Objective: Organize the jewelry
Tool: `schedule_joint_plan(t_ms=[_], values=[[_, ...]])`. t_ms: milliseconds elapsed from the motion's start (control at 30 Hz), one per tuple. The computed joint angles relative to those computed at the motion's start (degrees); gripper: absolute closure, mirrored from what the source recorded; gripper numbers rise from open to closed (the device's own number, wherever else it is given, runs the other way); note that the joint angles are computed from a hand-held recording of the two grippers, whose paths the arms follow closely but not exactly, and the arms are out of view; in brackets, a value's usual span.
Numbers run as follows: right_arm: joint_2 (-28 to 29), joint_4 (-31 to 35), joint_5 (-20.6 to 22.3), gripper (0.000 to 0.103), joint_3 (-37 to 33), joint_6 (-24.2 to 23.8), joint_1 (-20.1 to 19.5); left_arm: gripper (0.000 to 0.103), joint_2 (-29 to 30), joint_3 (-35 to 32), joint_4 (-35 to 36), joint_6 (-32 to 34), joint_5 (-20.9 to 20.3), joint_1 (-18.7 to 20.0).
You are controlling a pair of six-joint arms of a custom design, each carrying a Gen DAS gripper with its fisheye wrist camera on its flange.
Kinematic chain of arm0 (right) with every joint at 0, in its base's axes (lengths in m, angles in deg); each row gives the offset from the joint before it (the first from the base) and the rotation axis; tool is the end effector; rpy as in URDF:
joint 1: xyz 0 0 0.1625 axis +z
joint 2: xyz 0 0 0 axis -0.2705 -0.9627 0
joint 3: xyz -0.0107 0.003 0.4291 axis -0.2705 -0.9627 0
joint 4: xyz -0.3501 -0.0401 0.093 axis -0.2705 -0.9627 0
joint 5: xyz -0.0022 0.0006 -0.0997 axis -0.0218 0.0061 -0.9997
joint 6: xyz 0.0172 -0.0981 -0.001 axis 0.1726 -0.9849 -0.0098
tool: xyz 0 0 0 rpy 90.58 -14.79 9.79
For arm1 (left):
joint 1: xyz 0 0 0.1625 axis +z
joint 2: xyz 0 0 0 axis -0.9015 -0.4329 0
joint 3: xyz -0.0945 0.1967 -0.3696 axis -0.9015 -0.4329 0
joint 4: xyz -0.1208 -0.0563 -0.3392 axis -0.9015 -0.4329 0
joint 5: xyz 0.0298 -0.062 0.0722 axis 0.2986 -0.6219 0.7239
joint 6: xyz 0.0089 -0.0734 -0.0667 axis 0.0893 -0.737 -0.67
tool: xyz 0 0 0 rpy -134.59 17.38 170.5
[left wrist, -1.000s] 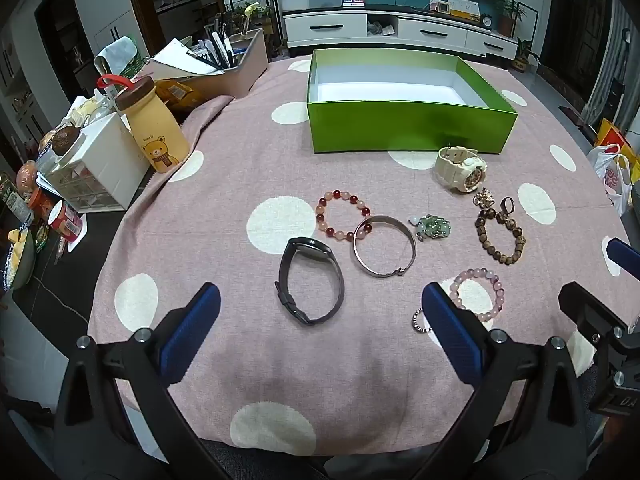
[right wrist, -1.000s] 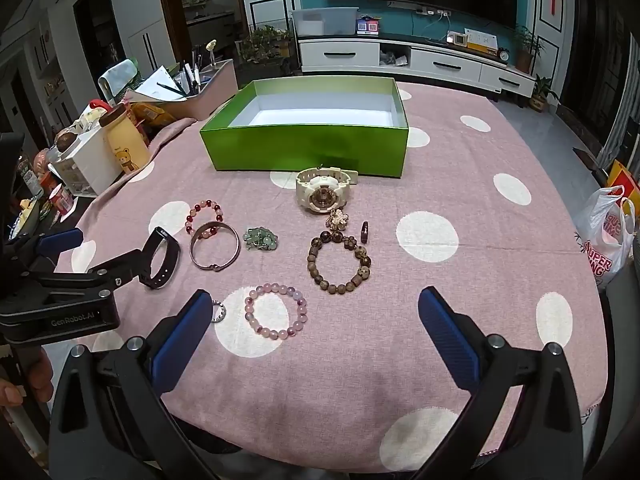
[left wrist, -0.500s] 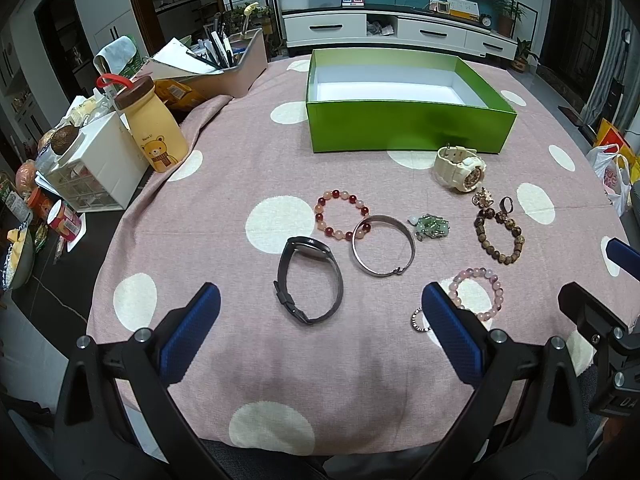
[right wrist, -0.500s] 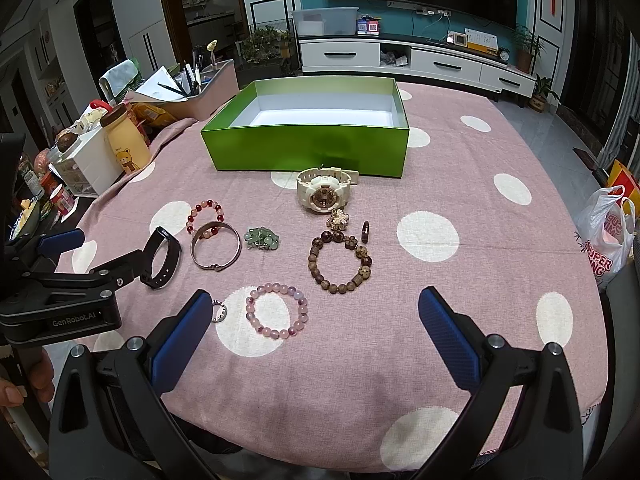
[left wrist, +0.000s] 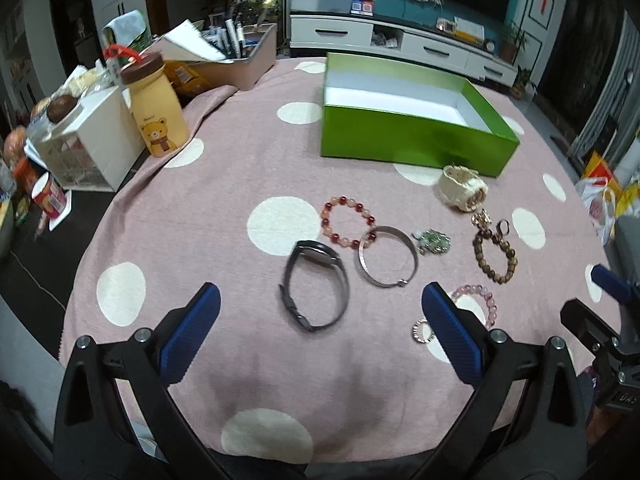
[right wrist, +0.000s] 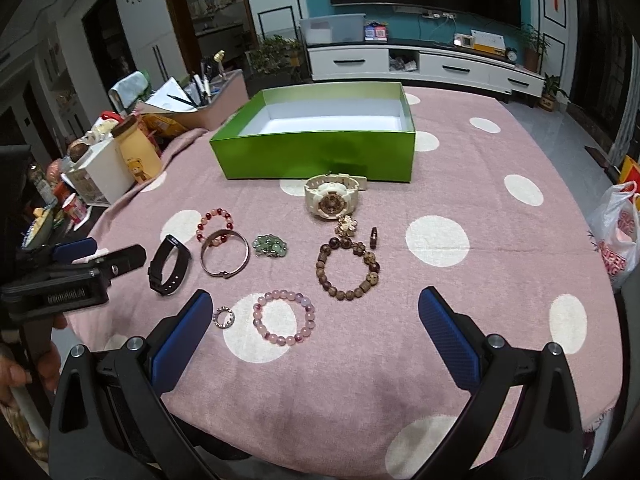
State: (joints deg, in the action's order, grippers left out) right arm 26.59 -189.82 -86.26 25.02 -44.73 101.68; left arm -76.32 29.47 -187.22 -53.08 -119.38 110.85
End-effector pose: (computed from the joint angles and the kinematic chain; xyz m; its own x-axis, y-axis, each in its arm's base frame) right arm 0.0531 -0.6177 0.3592 -0.8158 -0.0068 0.5783 -0.3961 0.7352 -0.5500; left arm -0.3788 -0.6982 0.0021 -0.7345 0.1789 -0.6546 0.4934 0.8031 -0.3341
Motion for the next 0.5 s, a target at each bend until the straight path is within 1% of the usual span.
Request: schedule_joint_plan(t_ms=[67,200,267,433,500], values=[[-0.16,0.77,1.34,0.001,0.26,-0.47,-0.75,0.002,-0.84,1.61,-2.16,0.02,-0.57,0.75],[-0.26,3.31,3.5,0.001,1.05,-1.12,-2.22,0.002,-1.54,4.03,-4.32,0.43,-1.04,1.85],[-0.15,3.96,4.76,0.001,1.49,-1.56,-2.8,0.002,-1.54,4.6,-4.16,0.19,-1.39,2.22],[0.79,5.32,6.16,0.002,1.35,-2.01,-3.45,0.002,-0.92,4.11,-3.49,-1.75,-2.06,3.48],[1.35,5.41,6.16,0.007,1.04,-2.45,-3.44,0.002,-0.61,3.4,-3.19,-2.63,-1.9,3.82]])
